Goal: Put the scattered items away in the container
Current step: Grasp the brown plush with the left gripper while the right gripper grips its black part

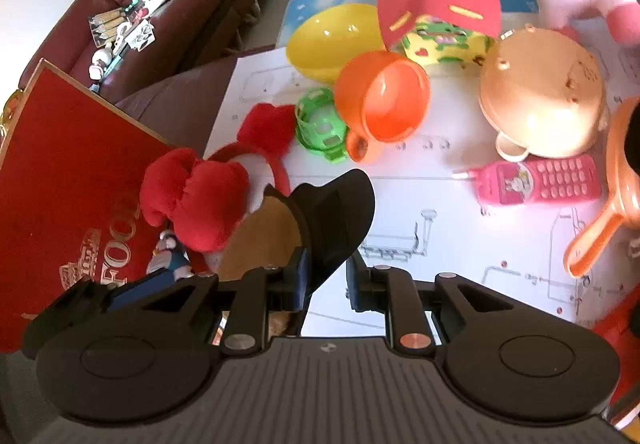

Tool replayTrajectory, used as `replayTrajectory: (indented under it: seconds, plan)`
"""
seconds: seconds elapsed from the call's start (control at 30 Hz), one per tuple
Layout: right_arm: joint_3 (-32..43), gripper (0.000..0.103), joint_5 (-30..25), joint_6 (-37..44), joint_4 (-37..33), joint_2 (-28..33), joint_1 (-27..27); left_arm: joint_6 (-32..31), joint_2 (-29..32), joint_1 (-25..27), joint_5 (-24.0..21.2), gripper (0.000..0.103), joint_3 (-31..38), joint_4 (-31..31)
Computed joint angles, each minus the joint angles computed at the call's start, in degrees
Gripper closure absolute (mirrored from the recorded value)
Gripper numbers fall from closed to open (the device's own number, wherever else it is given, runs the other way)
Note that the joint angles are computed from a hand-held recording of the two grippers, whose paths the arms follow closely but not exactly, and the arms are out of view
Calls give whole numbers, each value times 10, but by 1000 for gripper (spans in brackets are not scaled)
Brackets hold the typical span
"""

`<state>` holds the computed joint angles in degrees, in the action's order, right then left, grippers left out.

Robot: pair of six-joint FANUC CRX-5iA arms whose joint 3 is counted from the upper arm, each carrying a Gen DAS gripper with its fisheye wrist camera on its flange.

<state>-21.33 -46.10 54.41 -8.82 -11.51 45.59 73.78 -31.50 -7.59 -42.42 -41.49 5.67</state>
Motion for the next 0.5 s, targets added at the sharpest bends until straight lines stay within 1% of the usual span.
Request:
replayTrajectory:
  seconds: [0.03,0.1,0.23,0.3,0.37,0.4,0.47,0.5]
  plan:
    - [1,75,-5,1,-5,1,-4,2,9,-6,3,11,3,-7]
    - [-6,75,-10,-18,9,-1,-4,4,21,-12,6,11,6,-13]
    - [-23,74,-13,-36,14,-21,-20,-67,4,9,1,11,-15,47]
    - [-31,71,-9,-47,25,-31,-25,-83,-13,24,1,11,-24,65]
    - [-30,67,-7,-44,19,-34,-33,-77,-19,38,1,11,-24,67]
    - [-25,65,-8,-34,6,-32,-37,-65,-14,41,3,11,-19,57]
    - [-14,64,-12,-6,-21,-24,-38,-36,5,38,3,11,-3,29]
    - [-9,64,-16,8,-30,-18,-35,-35,15,38,3,11,2,26]
